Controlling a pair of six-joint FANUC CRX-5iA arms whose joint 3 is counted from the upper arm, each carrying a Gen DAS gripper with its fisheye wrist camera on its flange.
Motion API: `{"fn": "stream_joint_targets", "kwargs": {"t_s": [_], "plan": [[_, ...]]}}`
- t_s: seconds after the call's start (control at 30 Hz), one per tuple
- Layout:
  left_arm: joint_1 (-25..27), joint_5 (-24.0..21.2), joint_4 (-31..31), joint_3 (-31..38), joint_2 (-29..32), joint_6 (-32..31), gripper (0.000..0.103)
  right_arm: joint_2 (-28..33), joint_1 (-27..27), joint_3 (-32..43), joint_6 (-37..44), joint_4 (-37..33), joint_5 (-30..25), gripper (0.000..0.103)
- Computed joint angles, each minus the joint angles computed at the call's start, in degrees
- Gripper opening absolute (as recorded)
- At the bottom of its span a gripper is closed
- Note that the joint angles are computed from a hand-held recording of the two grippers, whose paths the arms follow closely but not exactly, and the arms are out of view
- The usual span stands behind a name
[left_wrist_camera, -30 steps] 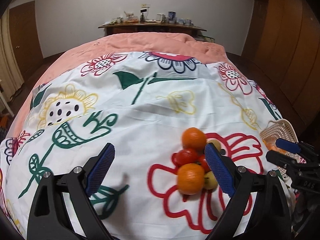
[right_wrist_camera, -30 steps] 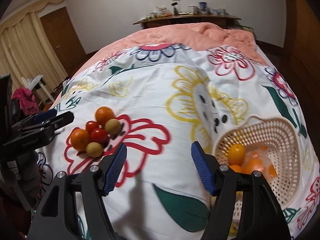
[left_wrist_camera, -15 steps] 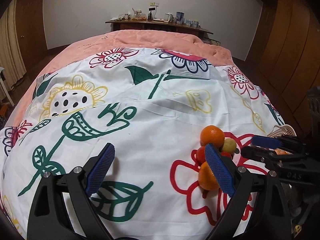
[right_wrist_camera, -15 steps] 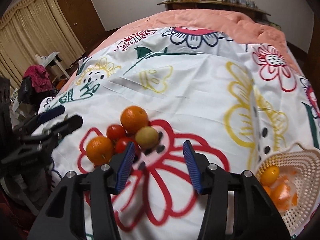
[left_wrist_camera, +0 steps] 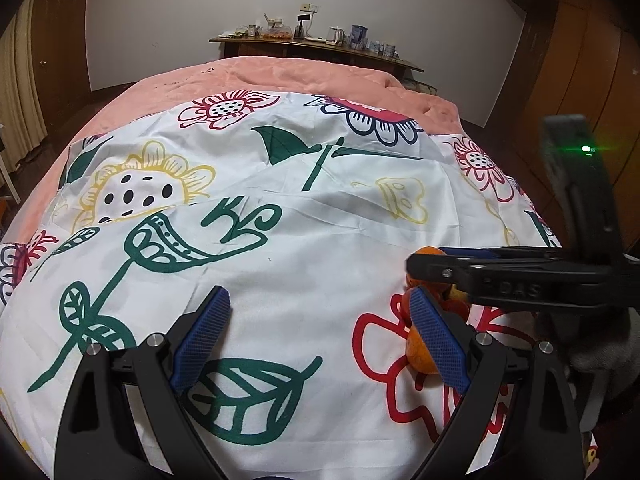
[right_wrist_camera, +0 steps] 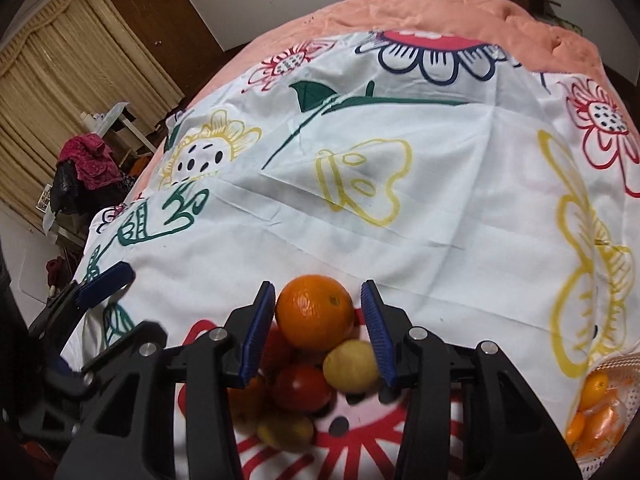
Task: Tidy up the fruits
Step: 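Grasp an orange from the pile with the right tool, then grasp a large orange with the left tool while the right tool lifts its orange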
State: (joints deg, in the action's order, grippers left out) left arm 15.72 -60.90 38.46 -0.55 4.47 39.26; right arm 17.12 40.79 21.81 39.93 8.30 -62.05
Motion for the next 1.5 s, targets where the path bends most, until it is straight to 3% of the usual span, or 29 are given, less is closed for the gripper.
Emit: {"fn": "stream_joint_targets", "kwargs": {"t_s": [0.13,0.17,0.4,1.03,1.13,1.5], "plan": [[0.1,-0.1,0.6,-0.4,-0.1,-0.3,0.093,1.5,0.1,1.6,0.1,0.5,-1.5,0.044],[0.1,-0.2,0.6,-0.4,-0.2,-0.3,0.093,1.4,0.2,1.5,0.2,0.5,-1.3,0.039],[0.2,-0.2,0.6,-0.5,-0.2,-0.4,0.093,0.7,1.5,-0.2,-1.6,3.9,-0.6,0.039],[-2.4,-2.7,0.1,-3.2,-2.7,-4.2,0.093,-9.1,4.5,-14.1,-14.6,16.5,4.4,0.039],[-2.9,-3.0,-0.4,-3.1,-2.5,-4.4,0.088,-10.1,4.6,-15.7,-16.1,17.1,5.2,0.039],[-3.6,-10.5,-0.4,0.5,1.0,-4.1,0.05,-12.9,4.8,-19.5,-19.9,18.9,7.9,0.039]]}}
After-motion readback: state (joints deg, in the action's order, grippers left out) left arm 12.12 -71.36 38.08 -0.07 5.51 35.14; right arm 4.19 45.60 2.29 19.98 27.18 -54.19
